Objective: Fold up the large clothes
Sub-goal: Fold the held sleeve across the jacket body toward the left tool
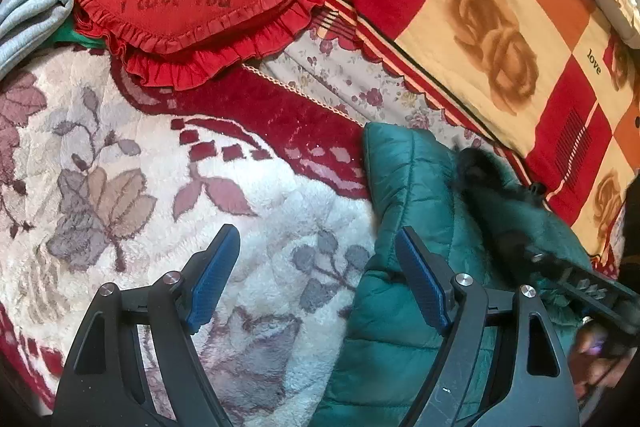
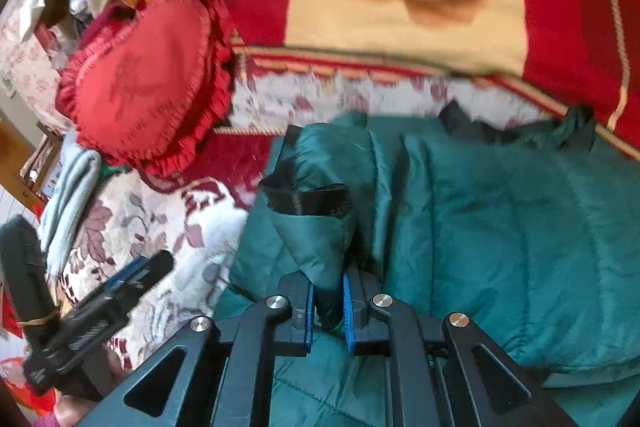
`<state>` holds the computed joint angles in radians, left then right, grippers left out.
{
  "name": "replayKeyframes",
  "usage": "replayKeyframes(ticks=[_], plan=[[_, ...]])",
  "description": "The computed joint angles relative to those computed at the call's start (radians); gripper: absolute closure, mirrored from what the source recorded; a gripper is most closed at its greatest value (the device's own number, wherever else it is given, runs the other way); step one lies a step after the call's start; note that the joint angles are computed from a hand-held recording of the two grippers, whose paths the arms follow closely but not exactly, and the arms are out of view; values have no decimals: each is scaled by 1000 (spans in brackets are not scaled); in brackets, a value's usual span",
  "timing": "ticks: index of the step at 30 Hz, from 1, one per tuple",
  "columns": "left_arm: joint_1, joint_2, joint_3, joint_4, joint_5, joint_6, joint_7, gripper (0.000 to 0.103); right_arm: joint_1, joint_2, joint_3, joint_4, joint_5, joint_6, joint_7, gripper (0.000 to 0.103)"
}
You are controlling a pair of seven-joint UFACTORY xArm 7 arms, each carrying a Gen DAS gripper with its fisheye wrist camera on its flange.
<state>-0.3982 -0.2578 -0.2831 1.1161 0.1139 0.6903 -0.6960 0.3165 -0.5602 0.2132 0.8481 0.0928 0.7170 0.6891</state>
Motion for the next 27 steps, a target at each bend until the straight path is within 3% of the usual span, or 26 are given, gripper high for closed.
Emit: replayKeyframes(ticks=[3, 5, 7, 13, 20, 27], plan=[[-3, 1, 2, 0, -6, -8, 4, 23, 16, 2, -18, -24, 29, -17, -13, 81], [-7, 3, 3, 3, -17, -19, 8, 23, 43, -37, -44, -64, 78, -65, -35, 52], [-10, 9, 0, 11, -22, -26, 2, 23, 49, -88, -53, -89, 99, -85, -43, 44], [-38, 52, -11, 61, -47, -33, 5, 23, 10, -264, -82, -125, 87, 17, -65, 44], [-88, 141, -37, 153, -11, -21, -18, 23, -147, -523, -124, -177, -4, 231, -72, 43], [-167, 286, -38, 283, 87, 58, -47, 25, -288, -703, -201, -241, -44, 341, -101, 39]])
